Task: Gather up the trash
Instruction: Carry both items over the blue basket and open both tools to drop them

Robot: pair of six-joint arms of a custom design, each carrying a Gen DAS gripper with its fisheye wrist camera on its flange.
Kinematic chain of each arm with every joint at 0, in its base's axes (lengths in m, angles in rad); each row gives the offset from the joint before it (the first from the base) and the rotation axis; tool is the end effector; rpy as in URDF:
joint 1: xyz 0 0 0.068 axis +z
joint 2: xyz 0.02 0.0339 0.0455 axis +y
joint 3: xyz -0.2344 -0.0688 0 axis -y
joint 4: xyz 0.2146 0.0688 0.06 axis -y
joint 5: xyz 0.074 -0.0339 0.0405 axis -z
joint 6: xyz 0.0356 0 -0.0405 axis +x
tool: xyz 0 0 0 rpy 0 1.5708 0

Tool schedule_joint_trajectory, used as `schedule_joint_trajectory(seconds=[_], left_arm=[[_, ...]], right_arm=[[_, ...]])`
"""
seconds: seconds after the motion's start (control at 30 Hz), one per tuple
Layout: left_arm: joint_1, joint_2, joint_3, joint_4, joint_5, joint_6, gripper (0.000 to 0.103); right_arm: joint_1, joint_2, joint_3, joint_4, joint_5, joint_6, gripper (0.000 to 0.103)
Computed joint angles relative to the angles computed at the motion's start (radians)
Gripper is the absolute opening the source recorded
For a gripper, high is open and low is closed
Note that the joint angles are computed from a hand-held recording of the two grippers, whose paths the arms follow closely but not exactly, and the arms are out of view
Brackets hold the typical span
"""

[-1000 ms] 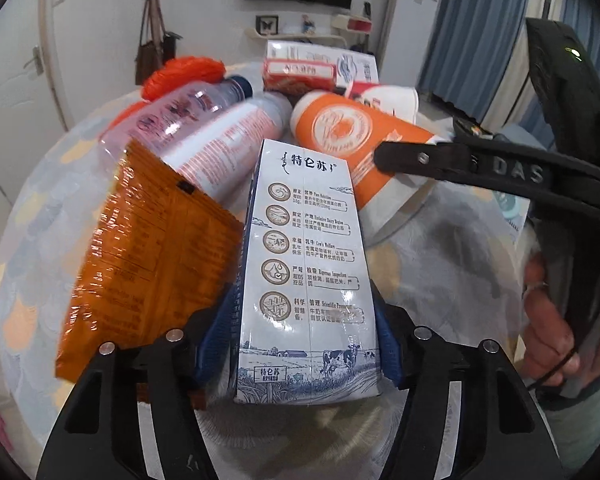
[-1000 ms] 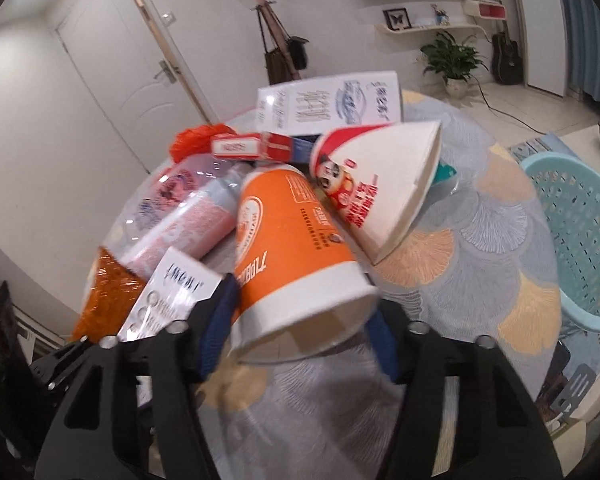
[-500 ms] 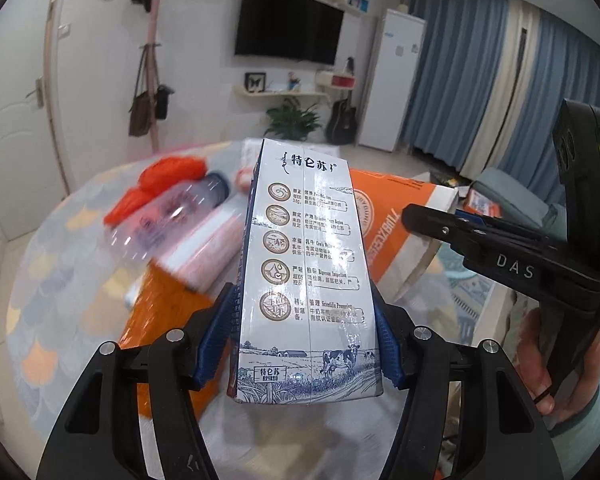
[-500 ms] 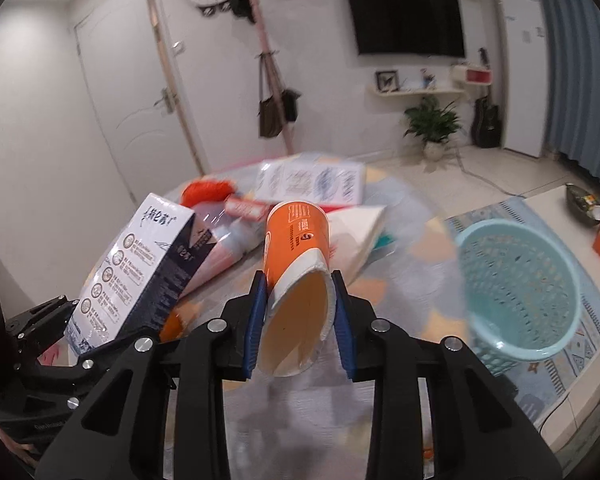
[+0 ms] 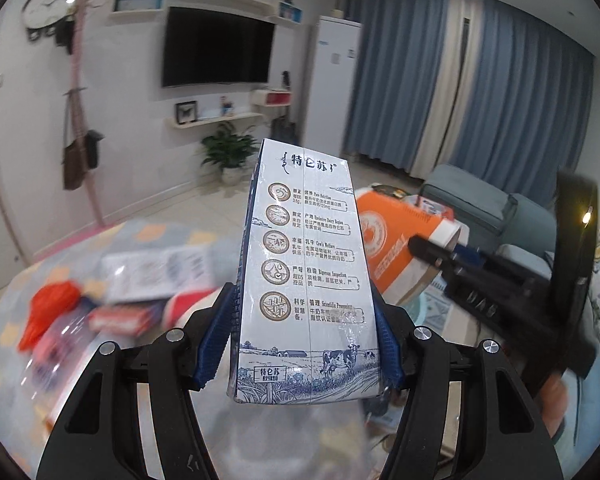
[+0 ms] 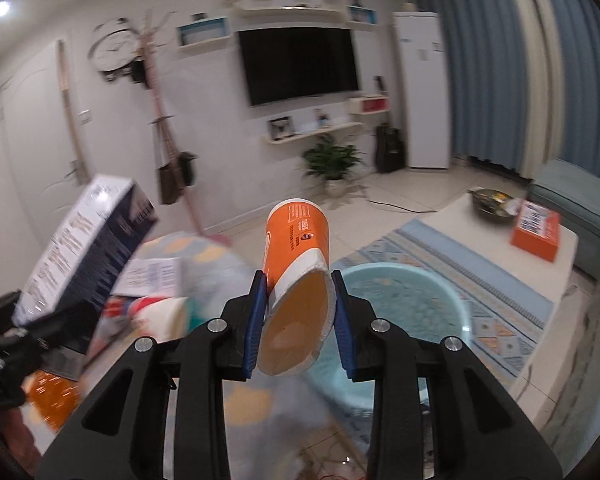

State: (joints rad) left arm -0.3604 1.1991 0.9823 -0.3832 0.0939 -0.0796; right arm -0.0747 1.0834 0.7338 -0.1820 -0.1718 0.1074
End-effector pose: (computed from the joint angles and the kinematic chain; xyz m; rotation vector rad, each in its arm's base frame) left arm 0.2306 -0.0905 0.2825 0.3600 2.1596 -0.3523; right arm 0.2262 -0.0108 0.2482 0.0878 2.0982 0.2002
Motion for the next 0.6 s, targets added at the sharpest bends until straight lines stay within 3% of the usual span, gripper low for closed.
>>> schedule_joint_trajectory(seconds=[0.33, 0.6], left_arm=[[-0.107, 0.544, 0.339, 0.086, -0.010, -0.053, 0.060], [-0.084, 0.909, 0.590, -0.011, 0.087, -0.100, 0.060]], right_arm=[[-0.189, 0.421, 0.099, 0.148, -0.046, 0.009, 0.029], [-0.223, 0.710, 0.208, 0.164, -0.016, 0.039, 0.031]])
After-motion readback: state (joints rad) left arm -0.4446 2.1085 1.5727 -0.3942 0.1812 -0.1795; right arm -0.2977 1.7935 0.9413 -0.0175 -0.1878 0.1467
